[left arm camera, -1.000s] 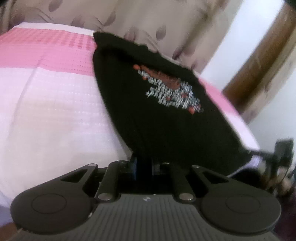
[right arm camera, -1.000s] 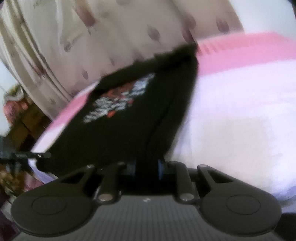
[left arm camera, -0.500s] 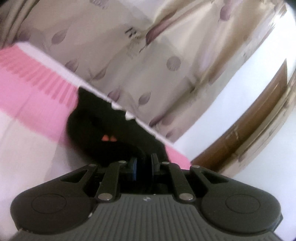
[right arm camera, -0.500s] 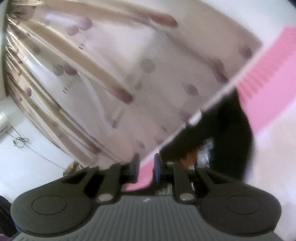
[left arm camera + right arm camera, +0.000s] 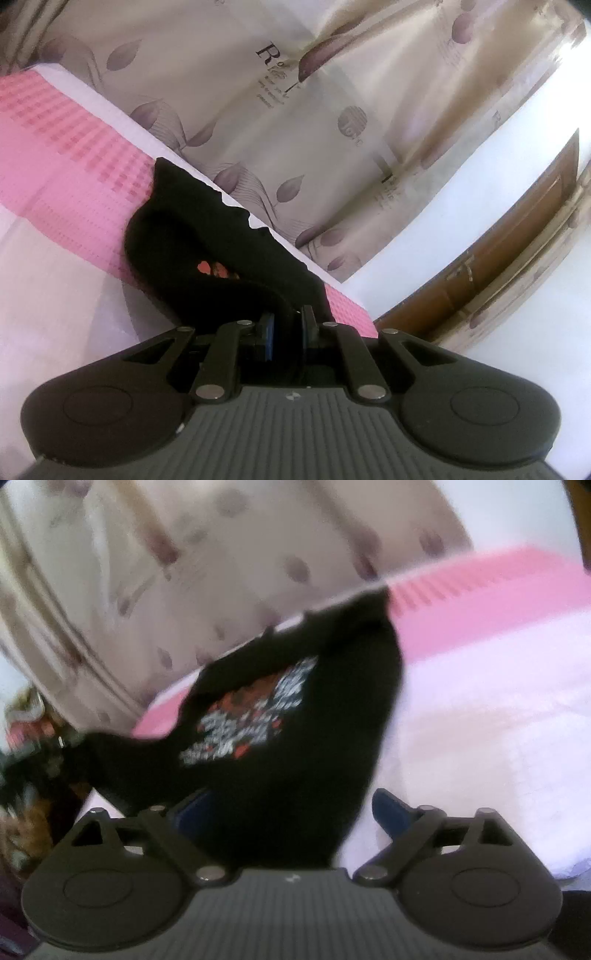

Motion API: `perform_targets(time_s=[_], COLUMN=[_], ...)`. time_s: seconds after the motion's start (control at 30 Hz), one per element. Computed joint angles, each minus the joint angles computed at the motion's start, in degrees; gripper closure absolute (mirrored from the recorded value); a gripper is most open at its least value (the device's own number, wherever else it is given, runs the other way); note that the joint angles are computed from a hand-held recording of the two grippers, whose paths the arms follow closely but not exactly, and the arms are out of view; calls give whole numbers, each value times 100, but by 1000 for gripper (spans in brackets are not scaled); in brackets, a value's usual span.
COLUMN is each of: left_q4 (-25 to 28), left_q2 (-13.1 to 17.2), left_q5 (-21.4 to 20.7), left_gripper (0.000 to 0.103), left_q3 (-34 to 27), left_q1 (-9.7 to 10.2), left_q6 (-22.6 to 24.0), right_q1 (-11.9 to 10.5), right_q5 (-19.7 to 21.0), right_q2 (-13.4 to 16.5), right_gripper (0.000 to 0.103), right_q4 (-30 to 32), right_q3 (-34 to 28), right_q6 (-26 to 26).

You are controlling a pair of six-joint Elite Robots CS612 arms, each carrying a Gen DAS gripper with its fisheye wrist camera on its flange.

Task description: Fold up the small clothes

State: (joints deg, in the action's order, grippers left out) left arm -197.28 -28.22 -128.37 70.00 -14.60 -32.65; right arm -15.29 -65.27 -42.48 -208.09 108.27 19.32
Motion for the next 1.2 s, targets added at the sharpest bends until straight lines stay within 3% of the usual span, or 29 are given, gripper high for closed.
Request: perform_targets(time_s=[0.1,0.2,0.27,0.33,0.37,0.4,0.5,0.63,0.67,0.7,0.73,0.77,0.83,0.9,0.97,1.03,1.13,1.17,1.2], left_q4=[-32,-17,-5,-12,-14,-23,-26,40,75,140,197,240,300,375,473,542,759,858,992], left_q2=[-5,-3,3,20,22,27,47,85,89,89,85,76,50,31,29,33,57,72,84], left_q5=[-15,-32,-33,-53,-37,-30,10,28,19,-3,-21,-32,-16,-7,-41,15,27,21,18], left_gripper=[91,91,92,94,94,94,94,94,94,94,94,94,94,92,78,50,27,26,26], left_q3=[40,69,82,79,87,89,91,93,103,109,122,142,189,218,228,246,242,224,203], left_q1=[9,13,24,49,61,74,110,150,159,167,177,184,199,214,237,245,279,292,303], left_q6=[-36,-27,-46,-105,-119,-126,-169,-292,-290,-284,-271,-229,-129,-14,131,281,498,552,591], right_q1=[306,639,705,595,489,372,31,-236,-247,-260,-278,-298,-286,-328,-306,-295,-272,-245,-211], right_q5=[-545,-1352,-1534,-1405,-1323,-1249,-1094,-631,-712,-816,-883,-964,-1235,-1072,-927,-655,-224,-121,-133], right_q2=[1,53,129,180,190,220,271,348,329,312,311,317,251,187,125,133,220,249,265], right_gripper=[7,7,9,48,79,81,81,79,67,39,21,0,0,0,0,0,3,8,21], right_q4=[224,586,567,229,13,-295,-1091,-1705,-1751,-1818,-1945,-2099,-2115,-1821,-1367,-829,-230,-99,-161], right_q3=[-129,-327,-363,-255,-154,-48,368,765,827,861,877,868,830,690,540,334,100,44,43], right_q6=[-450,-983,-960,-495,-7,541,1947,2764,2881,2940,2952,2911,2615,2055,1498,943,228,-16,-238])
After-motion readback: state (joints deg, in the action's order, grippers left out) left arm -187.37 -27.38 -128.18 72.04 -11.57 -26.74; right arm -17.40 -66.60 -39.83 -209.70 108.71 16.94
